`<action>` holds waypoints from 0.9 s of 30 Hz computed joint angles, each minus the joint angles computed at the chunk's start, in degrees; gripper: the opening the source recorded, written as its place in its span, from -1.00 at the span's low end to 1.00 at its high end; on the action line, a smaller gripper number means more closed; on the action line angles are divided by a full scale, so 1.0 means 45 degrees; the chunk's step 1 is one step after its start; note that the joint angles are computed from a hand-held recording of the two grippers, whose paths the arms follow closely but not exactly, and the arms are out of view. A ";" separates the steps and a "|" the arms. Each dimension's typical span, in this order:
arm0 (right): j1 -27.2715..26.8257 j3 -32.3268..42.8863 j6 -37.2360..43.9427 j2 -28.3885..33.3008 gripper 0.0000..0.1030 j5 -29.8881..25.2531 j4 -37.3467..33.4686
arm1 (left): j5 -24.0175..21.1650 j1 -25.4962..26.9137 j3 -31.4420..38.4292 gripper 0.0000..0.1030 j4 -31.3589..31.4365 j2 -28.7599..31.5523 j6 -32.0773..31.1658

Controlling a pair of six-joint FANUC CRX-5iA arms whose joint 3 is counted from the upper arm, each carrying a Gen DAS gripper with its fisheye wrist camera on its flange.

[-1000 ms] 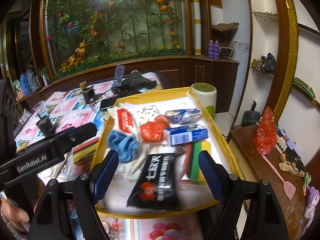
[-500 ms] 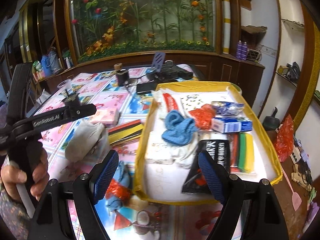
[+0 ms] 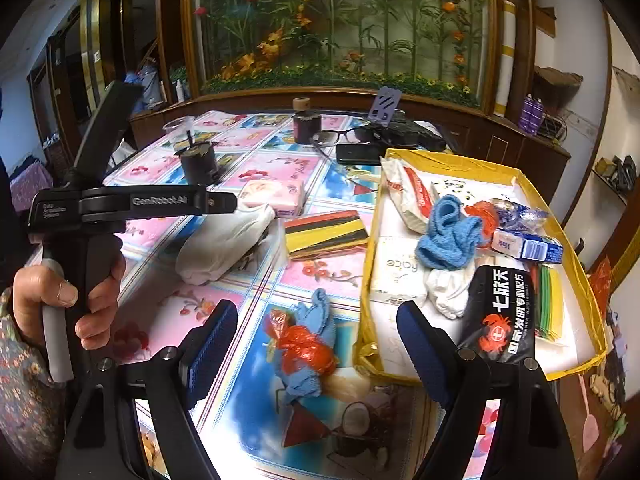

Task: Organize soft objects
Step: 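Grasp the white cloth with the left gripper while the right grasps the blue cloth with red bag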

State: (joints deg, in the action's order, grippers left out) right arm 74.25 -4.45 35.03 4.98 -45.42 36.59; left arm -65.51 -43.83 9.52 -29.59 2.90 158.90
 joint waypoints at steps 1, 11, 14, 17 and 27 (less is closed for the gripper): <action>0.0027 0.0021 0.0082 0.0032 0.66 0.0001 -0.0025 | -0.0160 0.0031 0.0107 0.52 0.0152 0.0143 -0.0308; 0.0062 0.0072 0.0176 0.0090 0.66 -0.0002 -0.0207 | -0.1180 0.0060 0.0875 -0.20 0.0831 0.1083 -0.1844; 0.0063 0.0160 0.0457 0.0138 0.66 -0.0004 -0.0406 | -0.1309 -0.0089 0.1053 -0.55 0.0680 0.1216 -0.1997; 0.0078 0.0230 0.0707 0.0233 0.66 -0.0023 -0.0538 | -0.1551 -0.0192 0.1169 -0.73 0.0405 0.1268 -0.1787; -0.0045 0.0918 0.1796 0.0894 0.30 -0.0595 -0.1502 | -0.1443 -0.0430 0.1054 -0.76 -0.0286 0.0932 -0.1051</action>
